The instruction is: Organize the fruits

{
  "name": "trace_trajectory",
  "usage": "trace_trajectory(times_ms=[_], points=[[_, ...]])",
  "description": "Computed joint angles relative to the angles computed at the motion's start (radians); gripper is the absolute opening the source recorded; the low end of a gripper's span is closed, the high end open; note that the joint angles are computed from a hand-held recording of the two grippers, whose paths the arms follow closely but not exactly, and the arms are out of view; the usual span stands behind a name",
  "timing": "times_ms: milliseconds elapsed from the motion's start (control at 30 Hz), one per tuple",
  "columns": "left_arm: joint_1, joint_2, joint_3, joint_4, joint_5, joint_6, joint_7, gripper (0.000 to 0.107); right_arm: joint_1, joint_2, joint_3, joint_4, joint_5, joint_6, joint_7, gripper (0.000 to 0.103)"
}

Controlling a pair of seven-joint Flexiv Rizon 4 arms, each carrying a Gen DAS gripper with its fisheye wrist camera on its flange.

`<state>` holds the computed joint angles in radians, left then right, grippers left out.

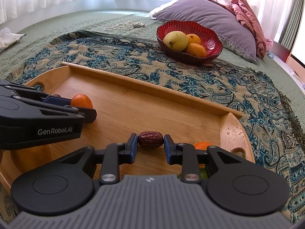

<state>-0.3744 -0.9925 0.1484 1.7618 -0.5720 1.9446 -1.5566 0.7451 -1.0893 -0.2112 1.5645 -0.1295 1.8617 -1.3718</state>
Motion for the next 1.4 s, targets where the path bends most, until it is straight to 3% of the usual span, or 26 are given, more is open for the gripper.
trace_trajectory(times_ms=[200, 267, 500, 733, 1033, 1200, 1400], points=[[-0.011, 0.000, 0.012, -0.003, -0.007, -0.006, -0.004, 0.031, -0.022, 0.006, 0.025, -0.003, -0.011, -0.009, 0.007, 0.041], [-0.011, 0.003, 0.011, 0.000, -0.004, -0.002, -0.004, 0.038, -0.029, 0.007, 0.034, -0.002, -0.012, -0.004, 0.010, 0.051], [-0.016, 0.038, 0.001, 0.050, 0.000, 0.052, 0.004, 0.053, -0.016, 0.026, 0.026, 0.032, 0.010, 0.051, -0.005, 0.052], [-0.013, 0.095, -0.038, 0.147, -0.010, 0.164, 0.019, 0.068, 0.022, 0.061, 0.006, 0.097, 0.084, 0.135, -0.060, 0.061], [-0.005, 0.171, -0.109, 0.313, -0.019, 0.333, 0.024, 0.085, 0.116, 0.105, -0.032, 0.222, 0.280, 0.301, -0.196, 0.077], [-0.014, 0.192, -0.142, 0.393, -0.034, 0.429, 0.004, 0.088, 0.107, 0.129, 0.026, 0.287, 0.344, 0.411, -0.273, 0.086], [-0.042, 0.193, -0.171, 0.456, -0.074, 0.517, -0.023, 0.091, 0.077, 0.144, 0.108, 0.333, 0.398, 0.490, -0.346, 0.089]])
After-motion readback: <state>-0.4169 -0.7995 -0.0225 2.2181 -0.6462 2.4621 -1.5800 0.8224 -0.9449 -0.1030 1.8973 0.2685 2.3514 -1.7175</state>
